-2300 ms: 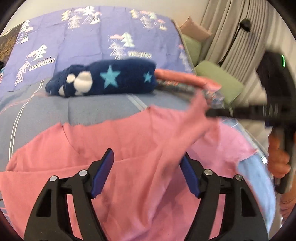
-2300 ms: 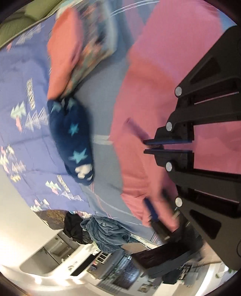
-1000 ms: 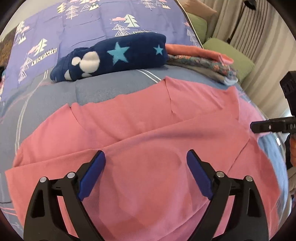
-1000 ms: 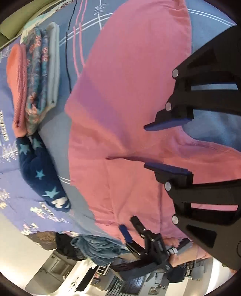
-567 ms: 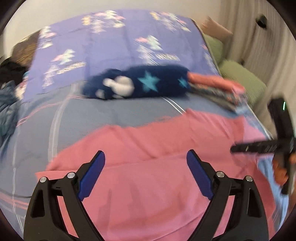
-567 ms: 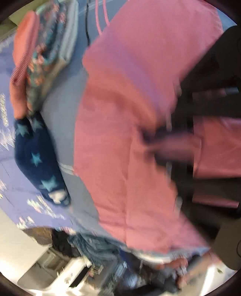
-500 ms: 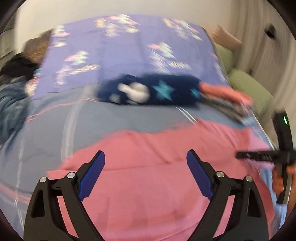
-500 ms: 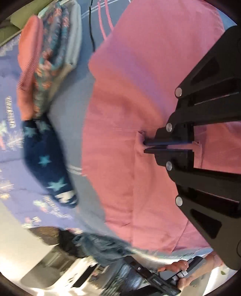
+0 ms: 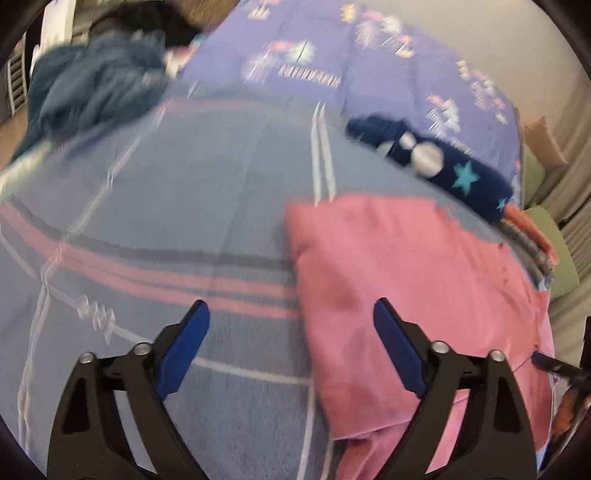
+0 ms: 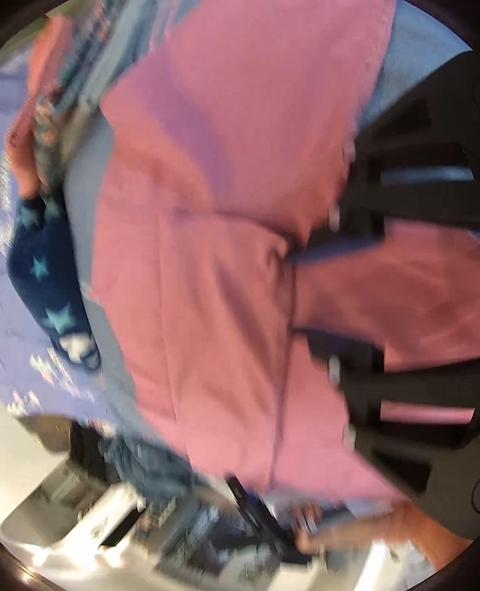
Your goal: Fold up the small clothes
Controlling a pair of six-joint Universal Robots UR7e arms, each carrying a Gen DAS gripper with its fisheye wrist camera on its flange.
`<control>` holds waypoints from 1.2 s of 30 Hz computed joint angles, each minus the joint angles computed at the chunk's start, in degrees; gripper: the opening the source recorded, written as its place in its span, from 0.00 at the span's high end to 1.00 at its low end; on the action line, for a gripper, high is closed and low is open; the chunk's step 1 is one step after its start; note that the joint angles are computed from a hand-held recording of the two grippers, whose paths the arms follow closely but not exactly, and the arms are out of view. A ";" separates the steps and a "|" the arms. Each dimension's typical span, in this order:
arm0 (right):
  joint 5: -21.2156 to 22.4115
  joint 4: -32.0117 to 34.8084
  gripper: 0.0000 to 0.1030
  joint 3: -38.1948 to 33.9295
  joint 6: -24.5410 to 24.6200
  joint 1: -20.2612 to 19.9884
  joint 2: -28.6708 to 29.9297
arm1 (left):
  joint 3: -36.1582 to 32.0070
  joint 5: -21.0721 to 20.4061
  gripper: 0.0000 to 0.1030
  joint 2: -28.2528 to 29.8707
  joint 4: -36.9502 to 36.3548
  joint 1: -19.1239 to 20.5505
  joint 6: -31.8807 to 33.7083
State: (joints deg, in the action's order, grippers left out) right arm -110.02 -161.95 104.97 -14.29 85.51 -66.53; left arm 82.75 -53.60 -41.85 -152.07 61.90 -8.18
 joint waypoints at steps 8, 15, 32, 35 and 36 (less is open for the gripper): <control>2.39 -1.52 0.71 2.43 1.77 -0.78 -2.48 | 13.96 -1.99 0.24 -8.87 -8.65 -3.07 3.13; 2.89 -5.09 0.62 4.09 1.47 -0.74 -2.13 | 14.01 15.64 0.18 -2.87 -8.68 -6.51 10.48; 1.12 -8.31 0.64 5.09 0.96 0.45 -2.72 | 17.35 12.34 0.19 -7.29 -13.06 -8.54 8.94; 4.50 -9.88 0.64 4.48 -1.08 1.53 -2.31 | 14.38 6.64 0.59 -6.44 -15.64 -8.36 10.89; 5.72 -9.57 0.64 4.23 -1.04 1.67 -2.11 | 11.94 4.78 0.70 -5.25 -14.20 -7.64 10.27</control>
State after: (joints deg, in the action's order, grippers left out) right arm -104.30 -171.52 109.20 -15.34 87.19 -68.64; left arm 94.69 -48.82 -47.10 -166.27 54.25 2.09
